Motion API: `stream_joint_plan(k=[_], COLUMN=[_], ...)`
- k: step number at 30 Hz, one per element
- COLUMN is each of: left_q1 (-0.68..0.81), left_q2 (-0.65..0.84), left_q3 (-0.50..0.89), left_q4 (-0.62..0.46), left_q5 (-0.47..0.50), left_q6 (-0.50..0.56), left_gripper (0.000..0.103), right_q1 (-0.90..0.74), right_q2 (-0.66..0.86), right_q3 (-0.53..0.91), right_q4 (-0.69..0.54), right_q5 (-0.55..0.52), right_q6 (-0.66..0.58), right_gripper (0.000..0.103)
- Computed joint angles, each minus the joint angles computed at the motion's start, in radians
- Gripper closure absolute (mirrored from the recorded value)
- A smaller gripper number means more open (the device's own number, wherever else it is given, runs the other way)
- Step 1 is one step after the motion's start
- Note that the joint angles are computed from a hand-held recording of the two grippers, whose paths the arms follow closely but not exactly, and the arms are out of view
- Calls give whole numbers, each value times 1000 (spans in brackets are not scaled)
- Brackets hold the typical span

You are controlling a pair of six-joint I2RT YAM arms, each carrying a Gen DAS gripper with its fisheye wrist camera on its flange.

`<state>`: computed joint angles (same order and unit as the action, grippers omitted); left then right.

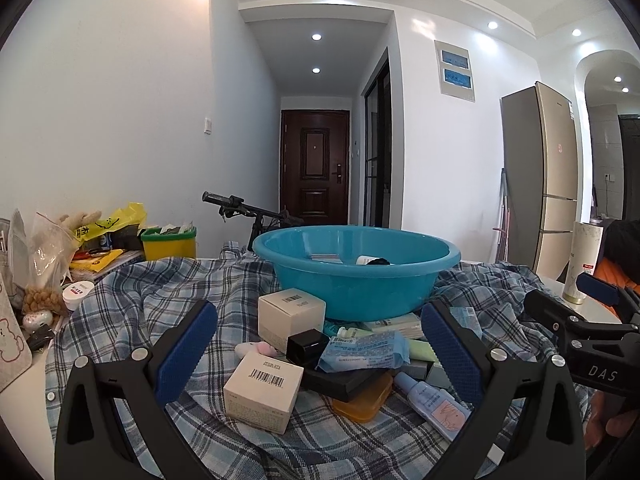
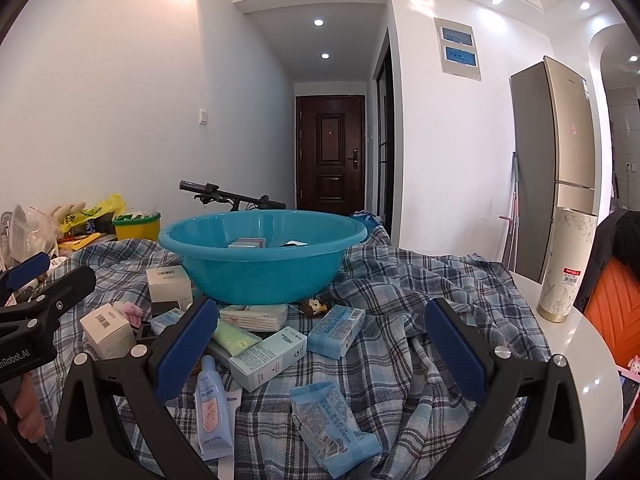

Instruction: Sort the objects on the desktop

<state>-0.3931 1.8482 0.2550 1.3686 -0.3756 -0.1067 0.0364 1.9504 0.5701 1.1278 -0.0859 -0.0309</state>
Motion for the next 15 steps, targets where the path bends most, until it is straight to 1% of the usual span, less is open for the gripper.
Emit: stream_joint_plan(k=[6,10,15], left_q1=[8,3,4], left_q2=[-6,0,0], left_q3=[11,2,4], left_q4=[-35,-6,-15], left_q5=[3,-7,-5], left_q6=[-12,-7,-7], left_gripper=[0,0,0], right_q1=[5,4,6], right_q2=[2,4,6], right_q3=[6,6,8], right_q4=[-5,-3,-9], right_q5=[4,2,-7], right_q6=[4,5,-2], right_gripper=[0,0,0])
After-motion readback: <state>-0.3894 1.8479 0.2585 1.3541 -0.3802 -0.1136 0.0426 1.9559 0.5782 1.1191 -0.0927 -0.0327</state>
